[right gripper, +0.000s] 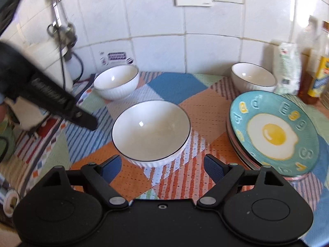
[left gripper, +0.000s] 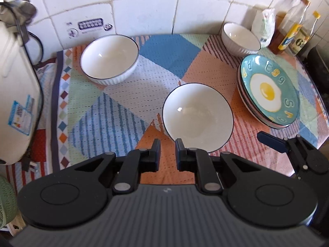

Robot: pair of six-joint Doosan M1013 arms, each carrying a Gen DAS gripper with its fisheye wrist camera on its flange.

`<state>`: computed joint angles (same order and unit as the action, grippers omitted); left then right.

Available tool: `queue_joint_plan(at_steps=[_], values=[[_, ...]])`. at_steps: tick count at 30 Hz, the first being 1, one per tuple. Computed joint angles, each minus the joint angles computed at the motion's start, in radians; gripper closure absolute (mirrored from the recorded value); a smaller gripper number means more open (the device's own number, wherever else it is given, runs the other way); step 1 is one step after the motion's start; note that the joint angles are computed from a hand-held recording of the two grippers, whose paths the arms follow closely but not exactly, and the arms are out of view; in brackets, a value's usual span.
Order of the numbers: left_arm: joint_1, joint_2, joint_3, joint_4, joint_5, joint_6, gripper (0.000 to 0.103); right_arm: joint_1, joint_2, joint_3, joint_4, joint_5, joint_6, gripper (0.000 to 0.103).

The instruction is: Organize plates and bowls

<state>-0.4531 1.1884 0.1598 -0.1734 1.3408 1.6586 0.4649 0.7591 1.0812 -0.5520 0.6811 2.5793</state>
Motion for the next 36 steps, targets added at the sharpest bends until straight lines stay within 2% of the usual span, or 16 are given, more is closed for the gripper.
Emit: queue_joint_plan(at_steps=[2, 6, 12, 14, 19, 21, 25, 36], values=[[0.006, -0.059, 0.107, -0.011, -0.052, 0.016, 0.089, 0.004, -0.008, 0.004, -0.007, -0.017, 0.034, 0.014], [0.016, -0.146, 0.257, 0.006, -0.136, 0.042, 0.089, 0.023, -0.007, -0.024, -0.052, 0.021, 0.063, 0.014], [0.030, -0.243, 0.431, 0.061, -0.260, 0.050, 0.089, 0.046, -0.007, -0.051, -0.129, 0.037, 0.100, 0.015], [0.038, -0.258, 0.459, 0.065, -0.278, 0.045, 0.089, 0.050, -0.006, -0.061, -0.147, 0.032, 0.102, 0.016], [0.054, -0.264, 0.453, 0.085, -0.307, 0.027, 0.089, 0.048, 0.013, -0.126, -0.120, 0.029, 0.044, 0.016], [0.062, -0.258, 0.432, 0.086, -0.313, 0.008, 0.089, 0.045, 0.022, -0.155, -0.111, 0.023, 0.024, 0.021], [0.063, -0.246, 0.407, 0.155, -0.367, -0.033, 0.088, 0.027, 0.047, -0.212, -0.041, 0.000, -0.030, 0.024], [0.066, -0.090, 0.163, 0.124, -0.306, -0.090, 0.084, -0.020, 0.154, -0.376, 0.174, 0.013, -0.110, 0.030]])
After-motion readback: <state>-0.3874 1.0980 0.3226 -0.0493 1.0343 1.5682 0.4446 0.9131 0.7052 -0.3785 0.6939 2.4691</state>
